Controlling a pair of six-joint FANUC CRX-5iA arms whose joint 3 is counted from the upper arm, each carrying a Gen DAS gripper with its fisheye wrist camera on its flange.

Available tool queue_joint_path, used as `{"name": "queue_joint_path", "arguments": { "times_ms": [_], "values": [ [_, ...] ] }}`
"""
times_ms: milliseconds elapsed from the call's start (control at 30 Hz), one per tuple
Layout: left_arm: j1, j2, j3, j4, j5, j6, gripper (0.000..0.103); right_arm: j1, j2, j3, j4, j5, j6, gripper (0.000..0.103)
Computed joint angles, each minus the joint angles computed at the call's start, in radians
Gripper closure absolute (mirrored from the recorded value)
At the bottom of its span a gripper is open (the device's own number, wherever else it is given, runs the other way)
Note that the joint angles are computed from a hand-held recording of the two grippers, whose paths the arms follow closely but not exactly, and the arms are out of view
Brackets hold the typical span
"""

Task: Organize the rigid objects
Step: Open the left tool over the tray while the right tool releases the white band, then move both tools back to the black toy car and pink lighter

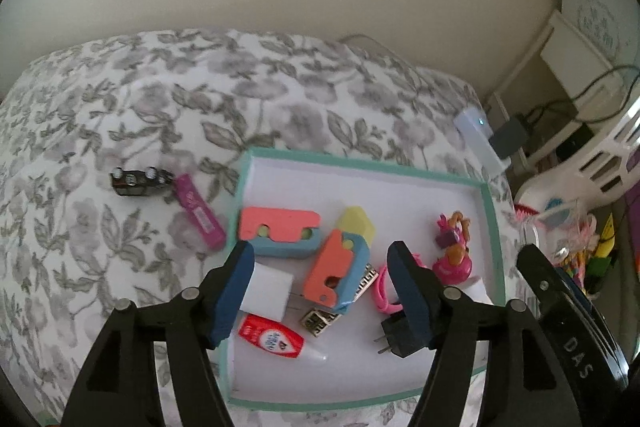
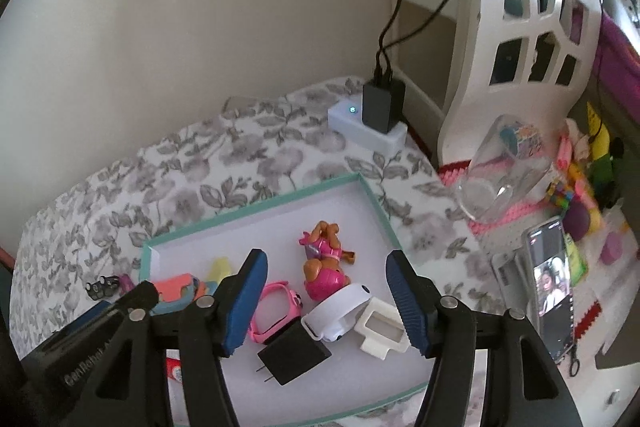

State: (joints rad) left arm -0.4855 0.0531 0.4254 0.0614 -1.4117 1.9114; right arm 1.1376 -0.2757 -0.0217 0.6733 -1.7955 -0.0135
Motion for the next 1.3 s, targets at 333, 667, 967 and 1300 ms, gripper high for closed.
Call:
{"name": "queue_joint_path", "arguments": {
  "times_ms": [333, 667, 967, 1300],
  "values": [
    [0.034, -0.023, 0.006, -0.075, -0.039, 0.065, 0.008, 0.014, 0.027, 0.018, 0.006, -0.006, 0.042, 0.018],
    [0.110, -0.053, -0.024, -0.072, -0.051, 0.095, 0.000, 0.014, 0.059, 0.029, 0.011, 0.022, 0.094, 0.000],
    [0.219, -0.094, -0.061, -0.074, -0.052, 0.103, 0.000, 0.014, 0.091, 0.052, -0.004, 0.094, 0.130, 0.000],
    [0.309, -0.097, -0.096, -0.075, -0.044, 0.090, 0.000, -0.005, 0.169, 0.109, -0.037, 0.163, 0.228, 0.000]
  ]
}}
